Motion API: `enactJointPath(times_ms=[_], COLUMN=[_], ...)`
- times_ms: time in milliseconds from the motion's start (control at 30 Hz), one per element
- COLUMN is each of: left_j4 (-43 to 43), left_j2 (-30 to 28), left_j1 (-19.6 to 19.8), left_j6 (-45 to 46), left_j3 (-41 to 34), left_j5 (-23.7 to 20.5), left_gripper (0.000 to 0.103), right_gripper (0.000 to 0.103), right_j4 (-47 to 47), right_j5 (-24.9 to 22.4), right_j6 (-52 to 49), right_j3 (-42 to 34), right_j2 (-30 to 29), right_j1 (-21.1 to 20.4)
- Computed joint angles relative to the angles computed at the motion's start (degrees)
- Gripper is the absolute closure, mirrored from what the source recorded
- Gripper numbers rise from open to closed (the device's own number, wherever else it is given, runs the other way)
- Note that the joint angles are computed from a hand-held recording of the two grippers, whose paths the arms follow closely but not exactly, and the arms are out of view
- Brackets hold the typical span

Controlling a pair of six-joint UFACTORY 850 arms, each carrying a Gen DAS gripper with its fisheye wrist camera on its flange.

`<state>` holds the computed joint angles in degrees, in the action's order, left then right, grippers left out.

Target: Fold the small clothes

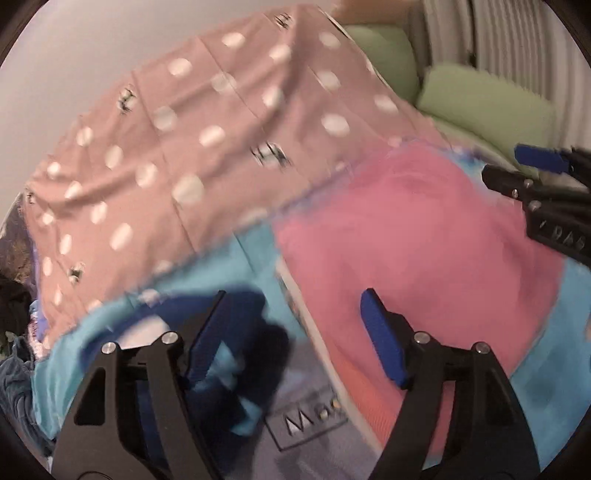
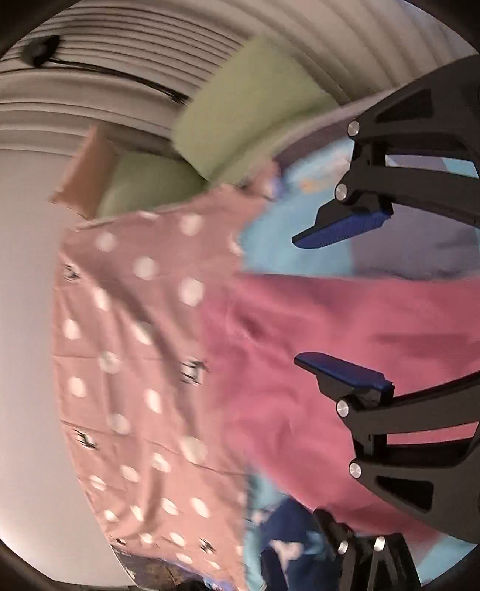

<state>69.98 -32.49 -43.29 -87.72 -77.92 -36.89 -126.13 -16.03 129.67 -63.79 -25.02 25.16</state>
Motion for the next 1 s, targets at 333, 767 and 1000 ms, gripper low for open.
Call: enactJointPath(times_ms=[333, 767, 1000], left_j4=[7.04, 17.69, 11.74], left_j2=[4.79, 22.58, 27.61], left_j1=[-2.85, -21.56, -34.32], left_j6=[-11.99, -33.02, -37.41], left_j3=[8.76, 26.20, 29.61], left_j5=[3.25, -10.33, -23.13], left_gripper=[0.032, 0.006, 0.002], right_gripper=[0.045, 0.005, 0.002], right_j4=[-12.31, 5.29, 27.74], right_j5=[-2.77, -15.38, -22.98], right_j6=[16.48, 10.51, -3.73], right_j3=[14.53, 40.89, 46.76], right_j2=[9.09, 43.42, 57.00], right_j1=[1.82, 18.11, 32.07])
